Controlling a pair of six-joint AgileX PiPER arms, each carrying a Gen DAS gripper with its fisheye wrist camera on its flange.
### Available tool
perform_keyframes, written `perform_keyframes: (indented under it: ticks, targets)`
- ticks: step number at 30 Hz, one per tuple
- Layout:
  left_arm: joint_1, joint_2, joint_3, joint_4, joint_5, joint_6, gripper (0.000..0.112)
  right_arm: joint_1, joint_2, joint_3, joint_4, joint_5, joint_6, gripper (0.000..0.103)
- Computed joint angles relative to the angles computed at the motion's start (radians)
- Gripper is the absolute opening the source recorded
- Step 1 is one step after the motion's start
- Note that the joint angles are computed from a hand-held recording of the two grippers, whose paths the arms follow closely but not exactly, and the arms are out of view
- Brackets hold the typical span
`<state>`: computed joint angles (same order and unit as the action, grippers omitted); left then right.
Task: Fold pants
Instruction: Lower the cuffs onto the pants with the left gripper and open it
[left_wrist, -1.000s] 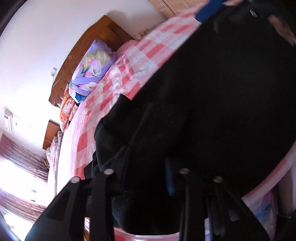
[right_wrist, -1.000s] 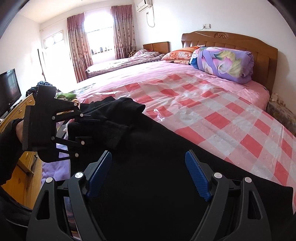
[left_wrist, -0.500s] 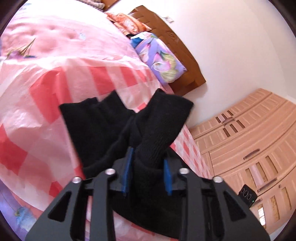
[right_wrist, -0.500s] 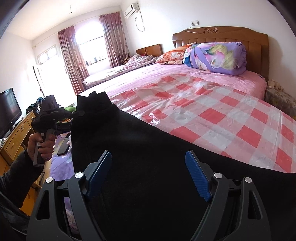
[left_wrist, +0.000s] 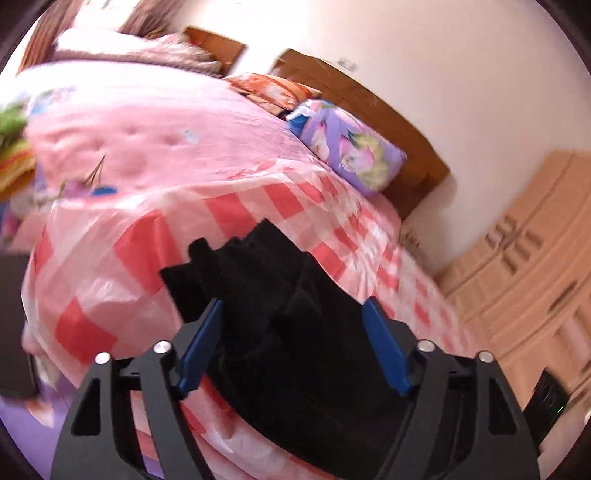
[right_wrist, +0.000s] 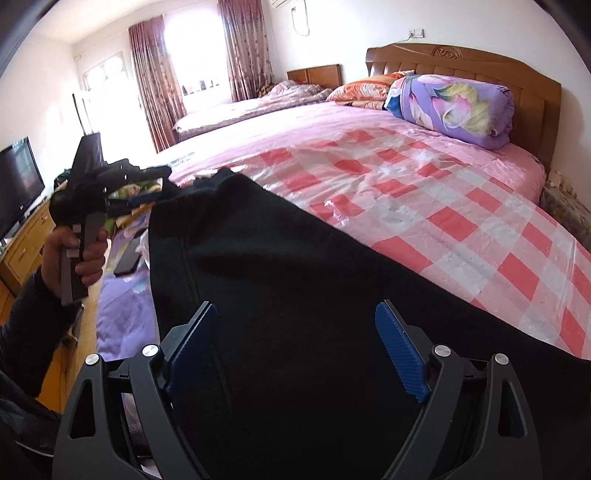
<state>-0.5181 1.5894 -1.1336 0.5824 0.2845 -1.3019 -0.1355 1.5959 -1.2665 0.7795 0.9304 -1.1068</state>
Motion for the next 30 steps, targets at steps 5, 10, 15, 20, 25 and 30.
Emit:
perform_keyframes:
  ticks: [5, 10, 15, 20, 25, 30]
  targets:
    - [-0.116, 0.208, -0.254, 0.13, 0.266, 0.097, 0.096, 0.081, 0.027, 0.005, -0.163, -0.001, 0.103, 0.087]
    - [-0.131, 0.185, -0.132, 0.356, 0.331, -0.179, 0.096, 0.099, 0.023, 0.026, -0.276, -0.024, 0.157, 0.087]
    - [-0.218, 0.025, 0.011, 0.63, 0.661, -0.608, 0.097, 0.071, -0.04, 0.064, -0.262, -0.033, 0.146, 0.087]
    - [-0.278, -0.026, -0.015, 0.641, 0.499, -0.396, 0.098, 0.081, -0.082, 0.091, -0.166, -0.008, 0.138, 0.087]
    - [-0.298, 0.237, -0.288, 0.359, 0.435, 0.099, 0.099, 0.153, -0.059, 0.081, -0.291, -0.047, 0.268, 0.087]
    - [-0.254, 0.467, -0.678, 0.009, 0.507, 0.536, 0.099, 0.134, 0.019, -0.024, -0.342, -0.036, 0.341, 0.087]
